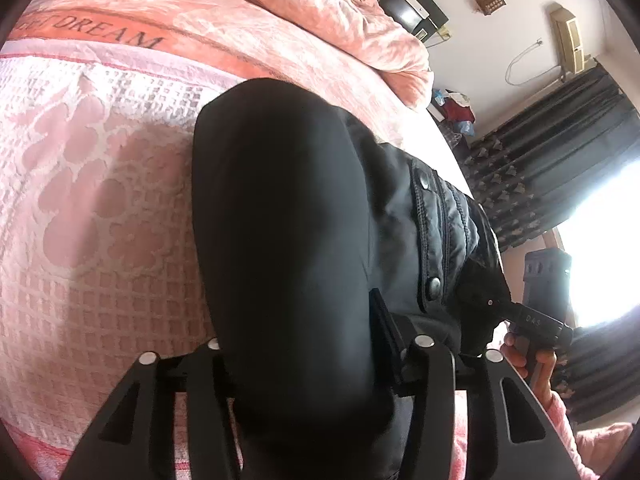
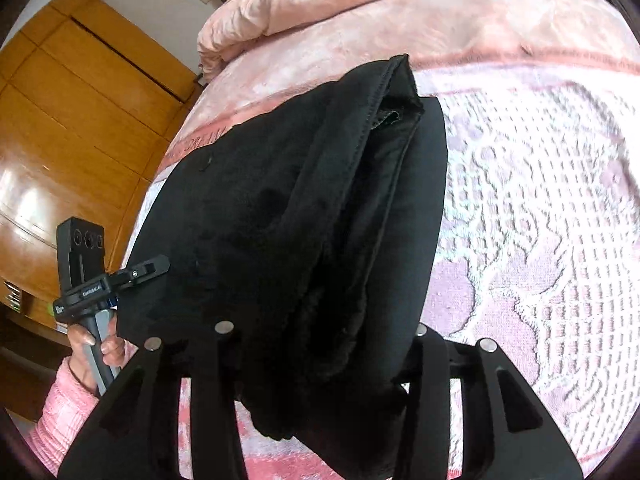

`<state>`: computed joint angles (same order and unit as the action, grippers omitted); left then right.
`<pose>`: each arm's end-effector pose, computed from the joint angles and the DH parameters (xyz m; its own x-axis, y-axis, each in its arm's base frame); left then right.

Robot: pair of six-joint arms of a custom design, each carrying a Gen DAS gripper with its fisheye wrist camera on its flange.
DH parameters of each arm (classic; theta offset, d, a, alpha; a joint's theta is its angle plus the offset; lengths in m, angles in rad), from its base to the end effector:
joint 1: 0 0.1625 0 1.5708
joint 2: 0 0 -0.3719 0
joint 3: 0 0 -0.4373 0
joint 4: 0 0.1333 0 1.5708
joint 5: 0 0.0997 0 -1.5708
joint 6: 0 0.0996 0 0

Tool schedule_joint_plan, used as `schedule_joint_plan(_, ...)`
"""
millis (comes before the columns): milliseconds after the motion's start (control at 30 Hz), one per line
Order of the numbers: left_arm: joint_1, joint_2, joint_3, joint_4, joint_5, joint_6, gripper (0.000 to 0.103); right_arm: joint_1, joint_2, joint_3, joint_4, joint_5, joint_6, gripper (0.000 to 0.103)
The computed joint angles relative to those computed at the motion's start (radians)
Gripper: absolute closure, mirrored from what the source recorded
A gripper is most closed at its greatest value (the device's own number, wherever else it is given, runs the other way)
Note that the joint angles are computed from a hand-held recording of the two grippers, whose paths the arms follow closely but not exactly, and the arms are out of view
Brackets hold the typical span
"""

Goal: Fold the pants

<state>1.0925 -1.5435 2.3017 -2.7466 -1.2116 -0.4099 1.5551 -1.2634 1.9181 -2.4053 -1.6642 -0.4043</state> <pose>-0.0607 -0.4828 0.1888 -0.9901 -0.0443 -0.1331 0.0285 0.8655 -0.5000 0.1150 -0.5771 0.1709 -0.9211 -0.3573 0.1547 -0.3773 0.9172 -0.1283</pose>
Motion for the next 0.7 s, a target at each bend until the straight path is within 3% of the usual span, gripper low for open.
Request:
schedule_joint_plan(167, -0.004, 0.019, 0.01, -0.031, 0.017, -0.021, 0.039, -0.023, 0.001, 0.0, 0.003, 0.014, 0.002, 0.054)
schedule_joint_plan(300, -0.015, -0.01, 0.028, 0.0, 0.045, -0.037, 0.031, -0.036, 0.022, -0.014, 0.002, 0.017, 0.05, 0.037)
schedule_joint_plan(400, -0.025, -0.034, 0.039, 0.016, 0.063, -0.047, 0.028, -0.057, -0.011, 0.014, -0.008, 0.015, 0.041, 0.031)
schedule_joint_plan(533, -0.083, -0.129, 0.106, 0.072, 0.15, -0.08, 0.022, -0.09, -0.094, 0.076, -0.013, 0.046, 0.036, 0.029)
schedule_joint_plan(700, -0.174, -0.266, 0.195, 0.186, 0.263, -0.182, 0.011, -0.099, -0.188, 0.178, -0.071, 0.026, 0.02, 0.024)
